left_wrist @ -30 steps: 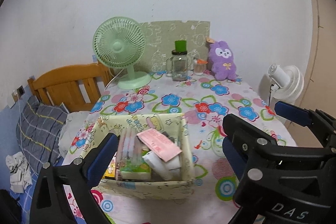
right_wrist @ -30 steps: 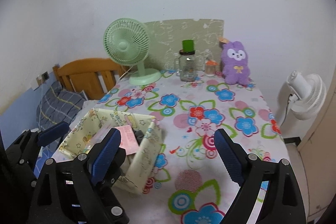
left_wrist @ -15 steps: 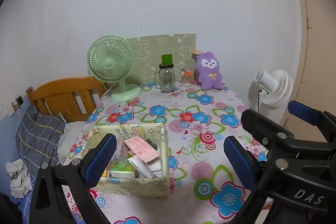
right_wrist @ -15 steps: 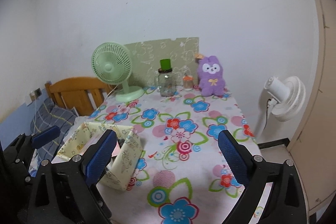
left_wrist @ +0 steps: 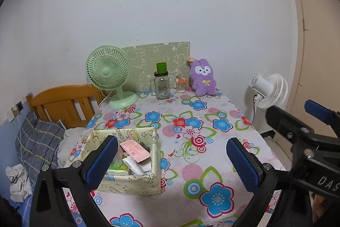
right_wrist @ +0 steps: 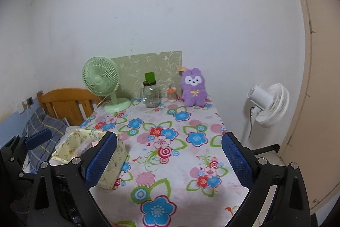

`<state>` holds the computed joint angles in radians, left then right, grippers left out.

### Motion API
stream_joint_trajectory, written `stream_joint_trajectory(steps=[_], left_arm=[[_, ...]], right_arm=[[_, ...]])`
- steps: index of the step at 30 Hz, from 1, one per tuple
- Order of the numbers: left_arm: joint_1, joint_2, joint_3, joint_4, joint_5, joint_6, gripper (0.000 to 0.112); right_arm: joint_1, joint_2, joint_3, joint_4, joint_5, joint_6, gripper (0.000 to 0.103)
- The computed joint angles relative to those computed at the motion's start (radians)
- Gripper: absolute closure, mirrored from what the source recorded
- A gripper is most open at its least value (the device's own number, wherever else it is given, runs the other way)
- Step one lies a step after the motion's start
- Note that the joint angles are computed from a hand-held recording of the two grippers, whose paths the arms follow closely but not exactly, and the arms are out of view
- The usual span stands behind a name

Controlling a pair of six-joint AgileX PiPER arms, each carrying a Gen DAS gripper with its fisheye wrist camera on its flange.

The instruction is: Organize soft objects

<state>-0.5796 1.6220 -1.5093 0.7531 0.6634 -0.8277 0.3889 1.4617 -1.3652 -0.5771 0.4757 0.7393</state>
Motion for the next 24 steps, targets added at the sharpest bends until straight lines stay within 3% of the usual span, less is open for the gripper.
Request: stream_joint_trajectory(steps=[10,24], left_arm=[[-0.029,-0.045,0.045,0.089,0.016,-0.101,0.010],[-0.026,-0.039,0.045,0.084,0.012,-0.110,0.010]], right_arm=[[-0.025,-0.063,0.073,-0.015,-0.025,0.035,0.002],[-0.025,-0.074,0.093,-0.021,-0.030,0.056,0.001]])
